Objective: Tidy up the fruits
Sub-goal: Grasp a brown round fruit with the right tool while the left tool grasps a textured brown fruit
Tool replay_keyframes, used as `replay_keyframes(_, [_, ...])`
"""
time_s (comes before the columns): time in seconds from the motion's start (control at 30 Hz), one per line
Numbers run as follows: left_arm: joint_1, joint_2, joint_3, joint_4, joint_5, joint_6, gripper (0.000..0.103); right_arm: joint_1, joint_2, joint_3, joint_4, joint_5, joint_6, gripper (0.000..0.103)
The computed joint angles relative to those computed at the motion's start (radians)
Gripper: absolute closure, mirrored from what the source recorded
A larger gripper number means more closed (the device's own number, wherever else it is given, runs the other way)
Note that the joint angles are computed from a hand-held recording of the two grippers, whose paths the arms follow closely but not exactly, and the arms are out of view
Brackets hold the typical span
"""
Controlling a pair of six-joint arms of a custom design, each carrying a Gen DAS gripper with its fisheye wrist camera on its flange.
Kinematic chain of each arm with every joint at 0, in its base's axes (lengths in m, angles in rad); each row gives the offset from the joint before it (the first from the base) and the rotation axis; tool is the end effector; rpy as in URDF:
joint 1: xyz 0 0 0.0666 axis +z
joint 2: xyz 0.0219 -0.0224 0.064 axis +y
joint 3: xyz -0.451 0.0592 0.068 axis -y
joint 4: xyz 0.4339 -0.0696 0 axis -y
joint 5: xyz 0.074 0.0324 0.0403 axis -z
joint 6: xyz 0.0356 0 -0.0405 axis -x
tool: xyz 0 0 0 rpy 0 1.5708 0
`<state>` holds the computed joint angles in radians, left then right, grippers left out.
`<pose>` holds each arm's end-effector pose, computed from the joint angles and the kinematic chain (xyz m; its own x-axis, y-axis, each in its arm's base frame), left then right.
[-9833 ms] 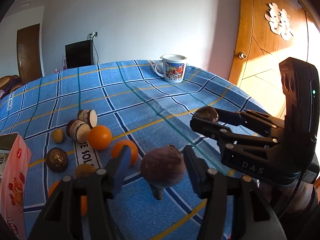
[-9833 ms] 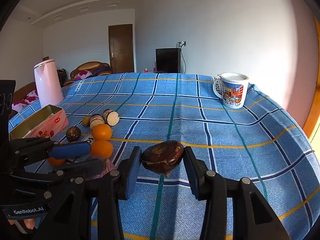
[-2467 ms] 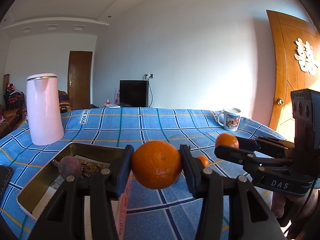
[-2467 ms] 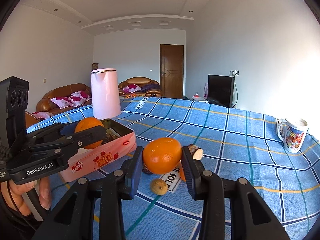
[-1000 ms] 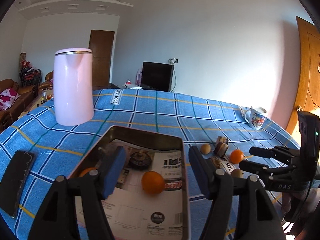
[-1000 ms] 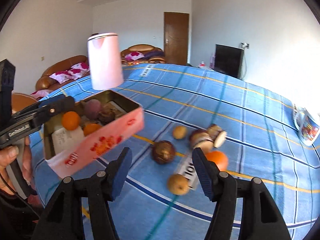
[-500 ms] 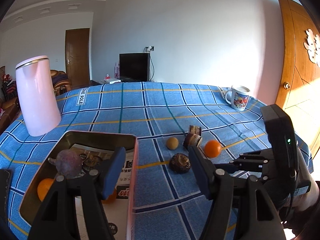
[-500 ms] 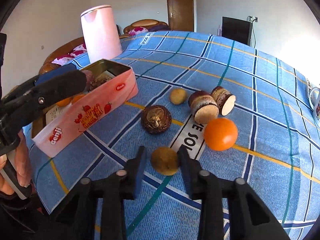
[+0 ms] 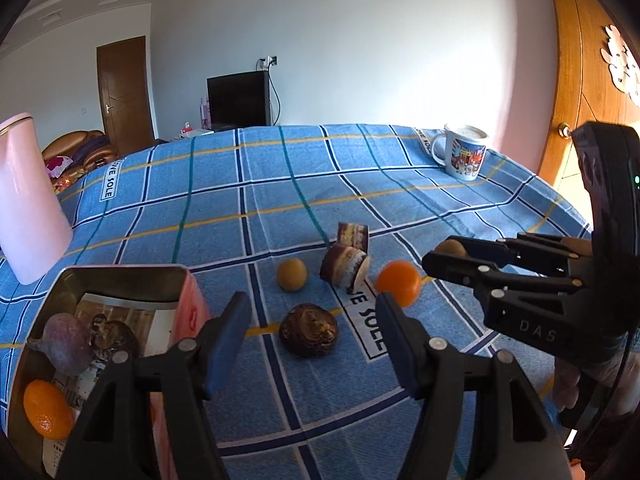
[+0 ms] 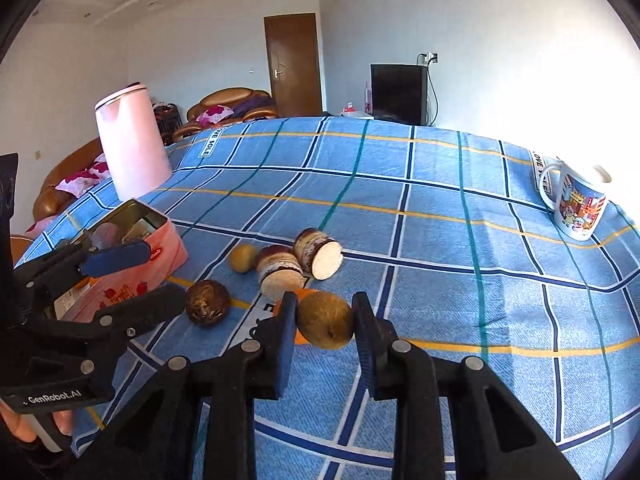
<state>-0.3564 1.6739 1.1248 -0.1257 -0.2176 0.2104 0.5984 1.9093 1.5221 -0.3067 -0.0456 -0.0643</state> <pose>0.5563 -0.1993 0.2776 -0.6107 0.0098 -0.7918 0.0564 0.9979 -0.0312 0.5956 0.4076 0.2994 -0.5653 -0.3078 -0.7653 -0.5565 0.8271 0.0785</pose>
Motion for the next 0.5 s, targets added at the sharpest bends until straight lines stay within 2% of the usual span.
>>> replay_keyframes(0.1, [-0.002, 0.027, 0.039, -0.057, 0.025, -0.01, 0.047, -0.007, 0.005, 0.0, 0.019, -0.014, -0.02, 0.074])
replay_keyframes(0.23, [-0.002, 0.063, 0.087, -0.137, 0.05, -0.012, 0.051, -0.003, 0.001, -0.009, 0.038, -0.003, -0.011, 0.074])
replay_keyframes(0.37, [-0.003, 0.078, 0.11, -0.17, 0.003, -0.018, 0.051, -0.001, -0.001, -0.016, 0.052, -0.006, -0.005, 0.074])
replay_keyframes(0.5, [0.008, 0.076, 0.108, -0.177, 0.006, 0.003, 0.052, -0.005, 0.001, -0.015, 0.054, -0.024, -0.009, 0.074])
